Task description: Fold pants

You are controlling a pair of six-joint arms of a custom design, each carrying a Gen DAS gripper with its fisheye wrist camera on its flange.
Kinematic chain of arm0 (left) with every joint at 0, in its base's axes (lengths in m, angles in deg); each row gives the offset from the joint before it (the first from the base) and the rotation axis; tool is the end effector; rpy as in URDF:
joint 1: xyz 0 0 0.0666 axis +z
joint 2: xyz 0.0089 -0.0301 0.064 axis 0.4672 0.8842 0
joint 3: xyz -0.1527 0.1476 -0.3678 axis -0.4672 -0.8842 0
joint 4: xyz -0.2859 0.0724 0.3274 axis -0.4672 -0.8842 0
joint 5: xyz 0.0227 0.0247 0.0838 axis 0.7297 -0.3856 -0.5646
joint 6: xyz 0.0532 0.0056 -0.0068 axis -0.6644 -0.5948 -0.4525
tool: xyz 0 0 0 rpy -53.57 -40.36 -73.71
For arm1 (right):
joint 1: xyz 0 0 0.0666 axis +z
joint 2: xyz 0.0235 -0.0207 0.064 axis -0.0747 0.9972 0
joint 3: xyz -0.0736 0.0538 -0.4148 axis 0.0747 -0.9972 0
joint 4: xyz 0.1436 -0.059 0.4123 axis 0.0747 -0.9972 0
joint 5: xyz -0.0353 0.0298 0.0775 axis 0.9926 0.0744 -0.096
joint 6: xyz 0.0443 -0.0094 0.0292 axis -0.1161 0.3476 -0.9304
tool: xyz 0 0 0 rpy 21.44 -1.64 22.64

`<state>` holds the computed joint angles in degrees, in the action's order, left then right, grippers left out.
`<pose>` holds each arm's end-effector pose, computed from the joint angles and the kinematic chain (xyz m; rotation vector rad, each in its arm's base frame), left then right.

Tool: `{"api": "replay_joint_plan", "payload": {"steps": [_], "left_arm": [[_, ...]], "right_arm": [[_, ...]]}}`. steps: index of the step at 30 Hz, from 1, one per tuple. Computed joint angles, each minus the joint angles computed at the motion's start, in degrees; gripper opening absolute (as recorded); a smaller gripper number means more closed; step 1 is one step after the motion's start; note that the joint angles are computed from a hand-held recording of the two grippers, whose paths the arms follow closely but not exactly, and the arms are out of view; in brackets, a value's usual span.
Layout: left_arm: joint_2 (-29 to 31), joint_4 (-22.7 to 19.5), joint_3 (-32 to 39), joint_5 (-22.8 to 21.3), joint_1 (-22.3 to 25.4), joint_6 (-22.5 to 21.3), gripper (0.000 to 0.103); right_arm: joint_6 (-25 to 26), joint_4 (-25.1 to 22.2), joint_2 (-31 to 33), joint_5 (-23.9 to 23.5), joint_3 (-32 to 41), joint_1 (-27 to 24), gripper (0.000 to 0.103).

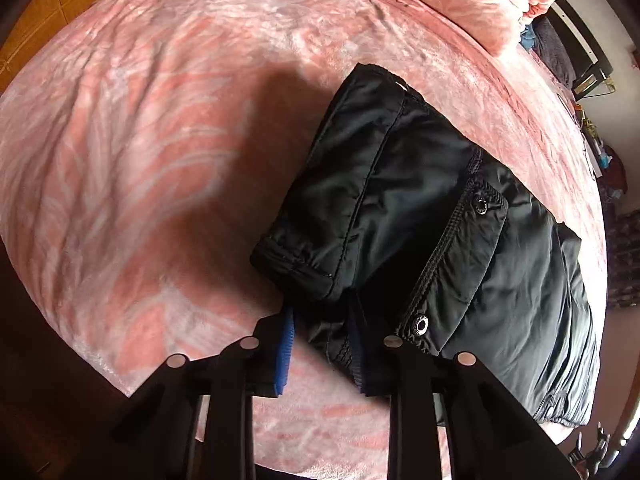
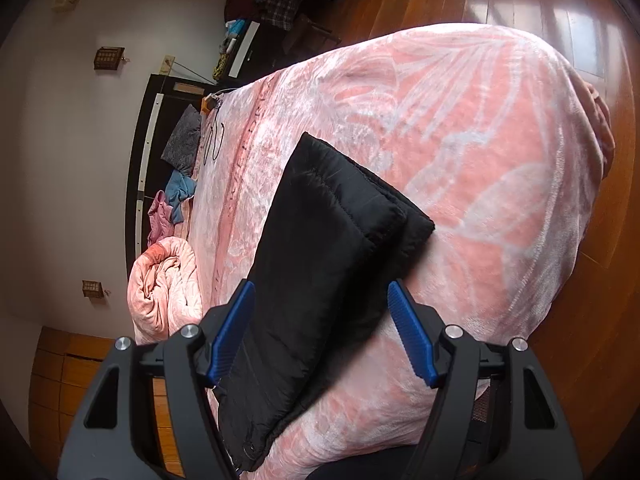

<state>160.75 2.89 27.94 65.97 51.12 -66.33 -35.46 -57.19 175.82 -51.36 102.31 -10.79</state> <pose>0.5145 0.2147 0.4277 -1.0119 2.6697 -0.2171 0.5662 -0.0469 0.4576 1.0312 2.2566 1.0218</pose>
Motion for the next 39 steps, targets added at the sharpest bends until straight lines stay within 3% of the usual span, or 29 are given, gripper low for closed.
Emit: {"api": "replay_joint_plan", "payload": {"steps": [1, 3, 4, 5, 9, 16, 19, 22, 24, 25, 26, 28, 31, 35, 39], "left_arm": [[0.41, -0.64, 0.61, -0.35, -0.07, -0.07, 0.023], [0.83, -1.32, 1.26, -1.0, -0.17, -0.27, 0.022], [1.02, -1.52, 1.63, -1.53, -0.19, -0.34, 0.022], [1.31, -1.75, 2.07, -1.78, -0.19, -0.55, 0.021], [1.57, -1.47, 2.05, -2.47, -0.39, -1.08, 0.021], [1.26, -0.88, 1.54, -3.05, -0.46, -1.43, 0.021], [1.03, -0.75, 1.07, -3.48, -0.55, -1.8, 0.021], [1.12, -0.53, 1.1, -4.14, -0.89, -1.74, 0.022], [0.62, -0.15, 0.85, -3.53, -0.76, -2.08, 0.022], [0.18, 0.11, 0.53, -3.02, -0.55, -2.44, 0.023], [-0.41, 0.58, 0.09, -2.56, -0.4, -2.83, 0.023], [-1.99, 2.31, -1.35, -2.08, -0.19, -3.59, 0.028], [-4.8, 6.55, -4.2, -1.31, -0.31, -3.97, 0.058], [-5.83, 8.29, -5.22, -1.19, -0.87, -2.92, 0.067], [-5.01, 7.88, -4.85, -1.81, -1.27, -1.02, 0.067]], "right_arm": [[0.2, -0.93, 1.11, 0.56, 1.05, 0.24, 0.069], [1.34, -2.42, 3.18, 0.76, 3.03, 0.6, 0.047], [3.03, -4.7, 3.92, 2.72, 4.5, 0.96, 0.018], [4.31, -5.05, 3.96, 4.09, 5.02, 1.18, 0.007], [6.93, -5.29, 3.36, 6.91, 3.97, 1.66, 0.007], [4.46, -2.46, 1.05, 7.21, -0.61, 1.1, 0.006], [5.29, -4.49, 2.31, 6.73, 0.38, 0.9, 0.006], [4.48, -4.35, 2.54, 3.99, 0.11, 0.11, 0.013], [2.81, -2.14, 0.31, 5.77, -1.31, -0.6, 0.027], [1.64, -1.26, -0.92, 6.87, -2.21, -1.1, 0.04], [0.06, 0.32, -2.13, 6.68, -3.46, -1.79, 0.044], [-2.51, 3.21, -3.72, 4.31, -5.81, -2.82, 0.054], [-0.82, 2.85, -3.79, 2.73, -6.41, -2.7, 0.056], [-2.64, 6.02, -3.18, 1.18, -7.63, -2.16, 0.061], [-4.59, 8.25, -1.73, 0.53, -7.57, -1.48, 0.061]]}}
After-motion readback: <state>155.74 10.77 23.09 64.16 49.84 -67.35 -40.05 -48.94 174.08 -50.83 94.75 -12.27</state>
